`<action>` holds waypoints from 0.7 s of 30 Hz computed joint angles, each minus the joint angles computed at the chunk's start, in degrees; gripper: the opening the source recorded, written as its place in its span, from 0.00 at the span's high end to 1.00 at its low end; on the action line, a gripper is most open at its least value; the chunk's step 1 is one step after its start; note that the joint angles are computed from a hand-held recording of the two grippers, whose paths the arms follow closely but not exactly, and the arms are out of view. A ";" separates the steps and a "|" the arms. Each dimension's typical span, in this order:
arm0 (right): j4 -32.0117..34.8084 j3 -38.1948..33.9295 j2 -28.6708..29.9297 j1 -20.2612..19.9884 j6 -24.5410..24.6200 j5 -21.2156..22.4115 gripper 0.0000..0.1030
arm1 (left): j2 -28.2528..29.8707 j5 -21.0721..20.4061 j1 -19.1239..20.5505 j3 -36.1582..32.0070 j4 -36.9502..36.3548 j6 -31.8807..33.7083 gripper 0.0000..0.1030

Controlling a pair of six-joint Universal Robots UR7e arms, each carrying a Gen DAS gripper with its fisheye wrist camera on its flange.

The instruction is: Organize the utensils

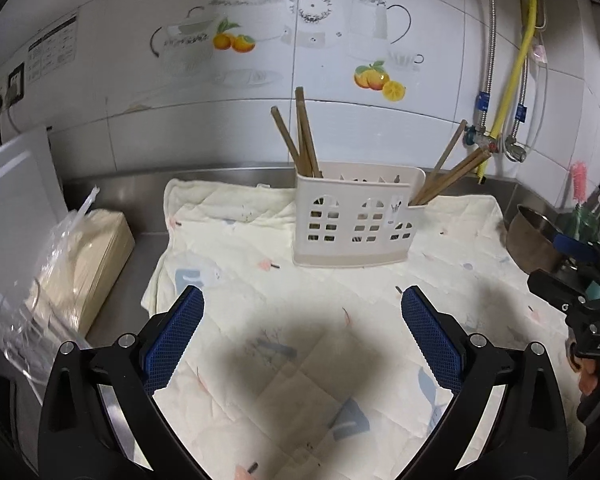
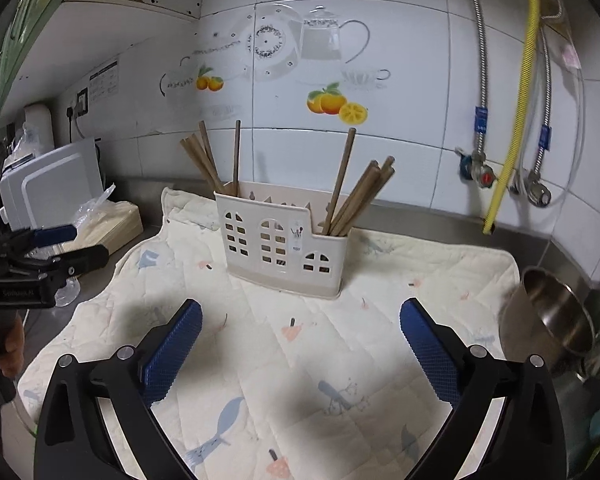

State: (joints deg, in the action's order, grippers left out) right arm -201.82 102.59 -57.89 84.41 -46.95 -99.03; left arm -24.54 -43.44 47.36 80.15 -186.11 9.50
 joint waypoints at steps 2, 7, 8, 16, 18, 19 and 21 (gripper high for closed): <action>-0.57 0.76 -0.41 -0.14 0.64 0.06 0.07 | -0.35 0.29 -0.19 1.17 -0.54 -0.30 0.05; -1.01 2.30 -1.57 -0.78 2.35 0.58 0.07 | -0.87 0.83 -0.55 2.70 -0.55 -0.71 0.05; -0.97 2.53 -1.77 -0.90 2.67 0.50 0.07 | -0.96 0.76 -0.61 3.01 -0.49 -0.79 0.05; -0.93 3.72 -2.49 -1.69 3.97 0.09 0.07 | -0.65 1.08 -1.04 3.58 0.54 -1.15 0.05; -0.79 3.78 -2.50 -1.73 4.10 0.00 0.07 | -0.57 0.90 -1.02 3.43 1.34 -1.58 0.05; -0.86 3.82 -2.47 -1.72 4.09 -0.01 0.07 | -0.55 0.77 -1.01 3.43 1.50 -1.69 0.05; -0.79 3.77 -2.37 -1.75 4.13 0.02 0.07 | -0.54 0.65 -0.97 3.43 1.85 -1.92 0.05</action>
State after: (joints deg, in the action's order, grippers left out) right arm -202.62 106.36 -60.26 82.66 -42.81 -99.01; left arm -25.09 -42.80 46.39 83.58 -184.26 7.59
